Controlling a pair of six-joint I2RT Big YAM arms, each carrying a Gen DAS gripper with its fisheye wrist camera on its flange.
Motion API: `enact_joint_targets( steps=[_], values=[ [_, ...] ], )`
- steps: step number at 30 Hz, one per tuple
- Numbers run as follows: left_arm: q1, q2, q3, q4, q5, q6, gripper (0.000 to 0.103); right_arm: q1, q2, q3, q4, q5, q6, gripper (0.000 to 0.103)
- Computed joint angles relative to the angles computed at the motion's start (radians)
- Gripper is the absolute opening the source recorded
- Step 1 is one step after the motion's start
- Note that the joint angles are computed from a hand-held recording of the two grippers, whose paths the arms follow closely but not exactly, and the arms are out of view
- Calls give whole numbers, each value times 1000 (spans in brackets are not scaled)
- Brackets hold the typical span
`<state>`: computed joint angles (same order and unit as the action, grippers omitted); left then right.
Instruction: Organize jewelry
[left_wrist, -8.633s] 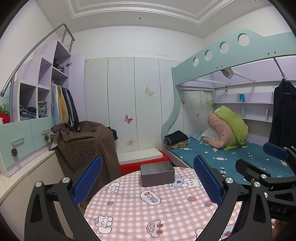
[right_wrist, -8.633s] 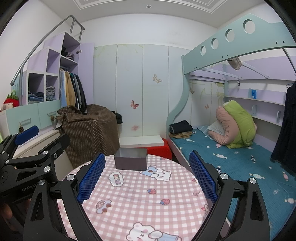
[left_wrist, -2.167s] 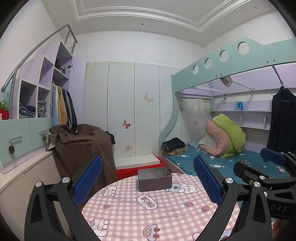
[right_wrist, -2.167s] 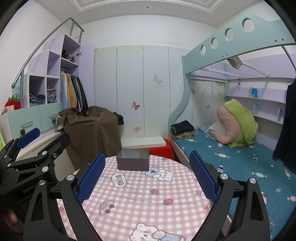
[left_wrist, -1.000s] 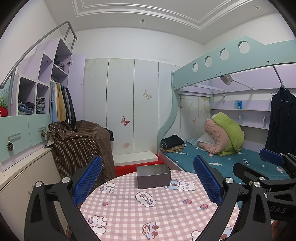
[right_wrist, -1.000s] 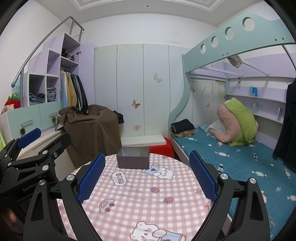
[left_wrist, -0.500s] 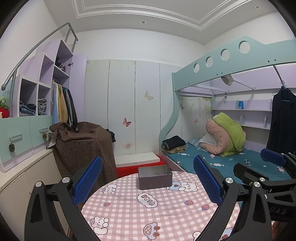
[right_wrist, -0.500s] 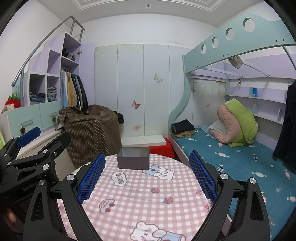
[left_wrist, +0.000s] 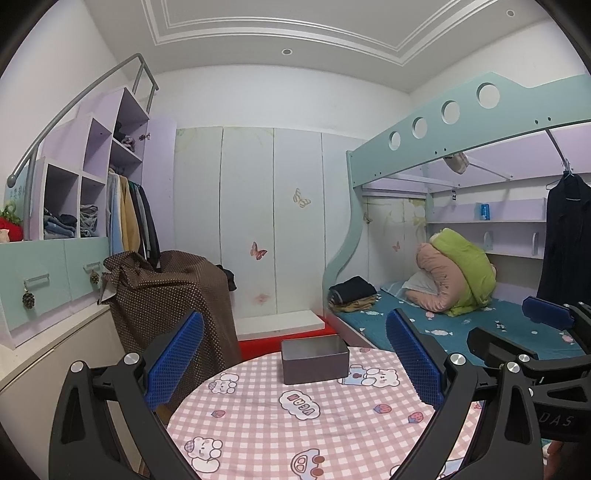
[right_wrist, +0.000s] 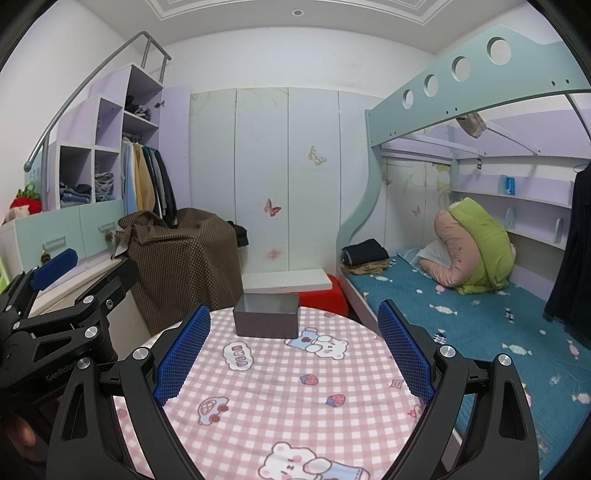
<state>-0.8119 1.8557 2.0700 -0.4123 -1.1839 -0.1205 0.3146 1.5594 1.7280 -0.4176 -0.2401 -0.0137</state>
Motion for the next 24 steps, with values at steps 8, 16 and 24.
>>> enact_joint_targets(
  steps=[8, 16, 24],
  values=[
    [-1, 0, -1, 8, -1, 6, 96, 1, 0, 0, 0, 0, 0, 89],
    [-2, 0, -2, 11, -3, 6, 96, 0, 2, 2, -1, 0, -1, 89],
    [-1, -1, -2, 8, -2, 3, 96, 0, 1, 1, -2, -1, 0, 89]
  ],
)
